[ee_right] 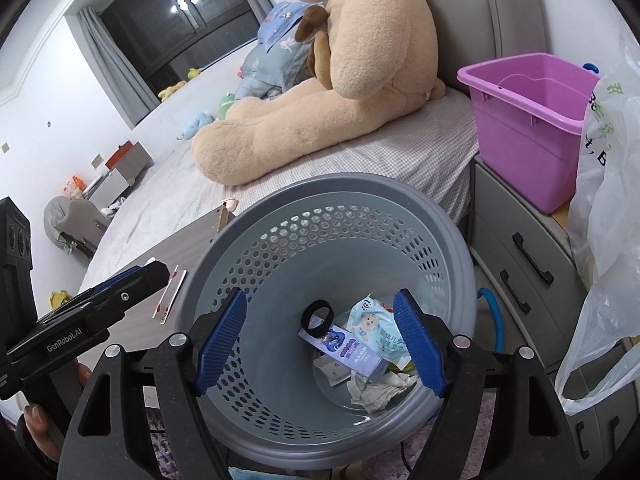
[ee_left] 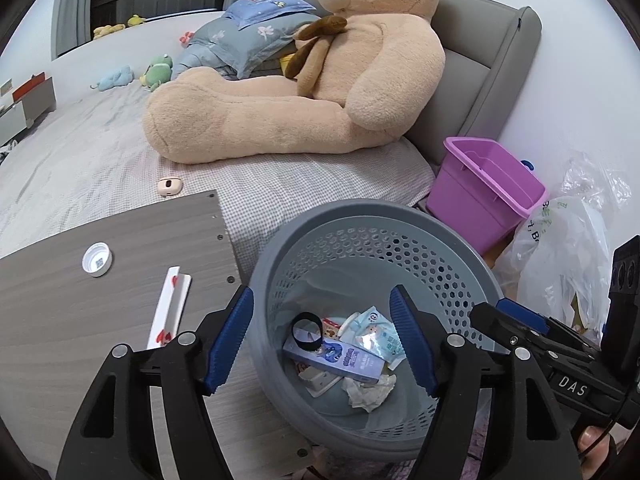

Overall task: Collect trash
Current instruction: 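Withdraw both tools from the wastebasket back over the table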

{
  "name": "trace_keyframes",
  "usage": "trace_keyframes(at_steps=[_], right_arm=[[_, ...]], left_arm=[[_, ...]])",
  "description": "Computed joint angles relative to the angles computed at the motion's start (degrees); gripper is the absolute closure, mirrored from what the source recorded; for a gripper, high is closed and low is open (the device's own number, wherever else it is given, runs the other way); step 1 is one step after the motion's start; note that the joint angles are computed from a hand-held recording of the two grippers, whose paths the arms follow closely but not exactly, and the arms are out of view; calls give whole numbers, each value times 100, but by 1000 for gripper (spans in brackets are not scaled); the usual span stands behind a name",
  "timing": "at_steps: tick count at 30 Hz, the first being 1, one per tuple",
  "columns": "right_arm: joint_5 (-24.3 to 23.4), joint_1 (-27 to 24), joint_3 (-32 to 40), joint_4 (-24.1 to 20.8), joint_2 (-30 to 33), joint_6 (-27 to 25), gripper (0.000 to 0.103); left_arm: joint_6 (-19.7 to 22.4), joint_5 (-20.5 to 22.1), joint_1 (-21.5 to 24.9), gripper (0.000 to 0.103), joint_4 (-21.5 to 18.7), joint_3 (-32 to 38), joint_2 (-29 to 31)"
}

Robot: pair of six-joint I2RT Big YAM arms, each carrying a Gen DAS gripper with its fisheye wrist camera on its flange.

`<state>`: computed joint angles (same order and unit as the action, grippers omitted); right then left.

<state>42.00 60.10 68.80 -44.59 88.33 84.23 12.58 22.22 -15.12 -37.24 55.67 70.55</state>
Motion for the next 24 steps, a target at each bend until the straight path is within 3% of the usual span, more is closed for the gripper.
trace_keyframes(at_steps=[24], right_arm=[[-250,-28,1426,-86,958,-1067,26]], left_arm=[[-26,442,1645,34,106,56,12]])
